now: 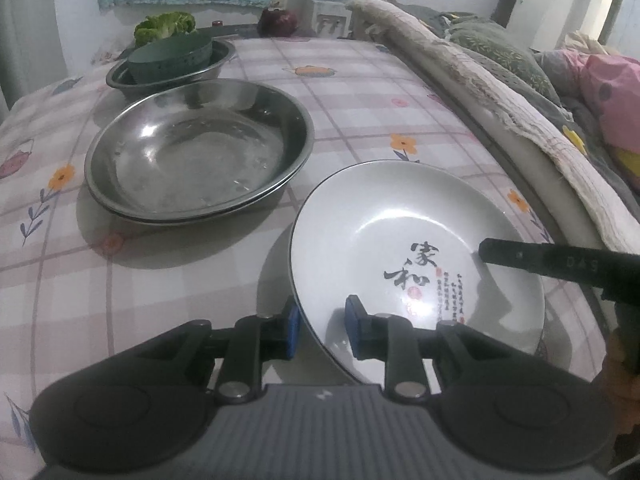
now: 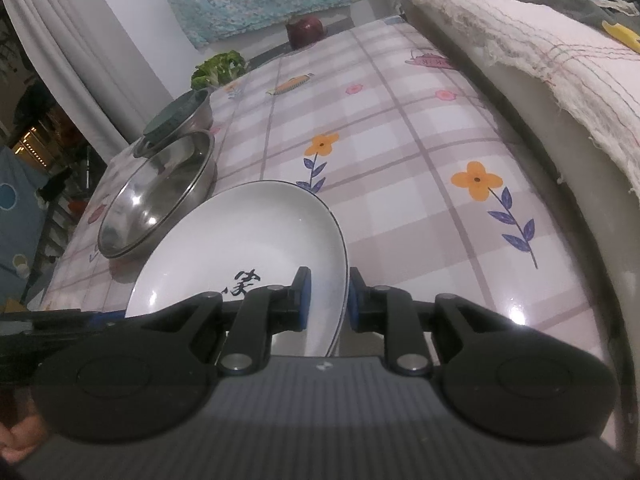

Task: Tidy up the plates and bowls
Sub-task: 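Lift the white printed plate off the table with both tools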

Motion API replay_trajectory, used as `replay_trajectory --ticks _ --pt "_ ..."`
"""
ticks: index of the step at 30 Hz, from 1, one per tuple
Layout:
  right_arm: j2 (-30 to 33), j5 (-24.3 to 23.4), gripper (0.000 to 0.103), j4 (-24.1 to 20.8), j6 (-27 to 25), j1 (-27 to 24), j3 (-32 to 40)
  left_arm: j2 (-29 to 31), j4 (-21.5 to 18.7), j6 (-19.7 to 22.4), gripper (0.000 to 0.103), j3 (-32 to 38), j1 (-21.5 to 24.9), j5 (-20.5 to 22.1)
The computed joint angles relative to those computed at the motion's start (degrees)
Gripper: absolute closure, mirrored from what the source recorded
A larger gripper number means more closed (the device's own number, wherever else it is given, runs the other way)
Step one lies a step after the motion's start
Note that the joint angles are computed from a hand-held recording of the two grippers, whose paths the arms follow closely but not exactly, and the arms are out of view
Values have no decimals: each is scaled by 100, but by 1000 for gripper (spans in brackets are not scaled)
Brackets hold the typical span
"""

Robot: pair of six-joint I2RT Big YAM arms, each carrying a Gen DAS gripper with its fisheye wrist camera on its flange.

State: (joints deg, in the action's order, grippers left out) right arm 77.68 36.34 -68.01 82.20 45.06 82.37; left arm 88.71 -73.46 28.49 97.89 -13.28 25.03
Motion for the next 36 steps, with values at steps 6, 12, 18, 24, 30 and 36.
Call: replay_trajectory --ticks 6,12,18,24,30,36 --pt "25 45 85 -84 42 78 28 39 118 -92 72 -4 -57 -32" --pt "75 85 84 -151 -11 92 80 45 184 -252 74 -11 -67 -23" --pt "119 74 84 -82 -189 54 153 95 92 -369 75 98 6 -70" --pt "286 94 84 -36 -589 -84 344 94 110 -400 75 92 45 -88" --pt "264 13 84 57 -553 -182 240 44 209 -345 77 21 11 -145" --pt "232 33 85 91 -496 -138 181 46 294 -398 77 -1 -18 -188"
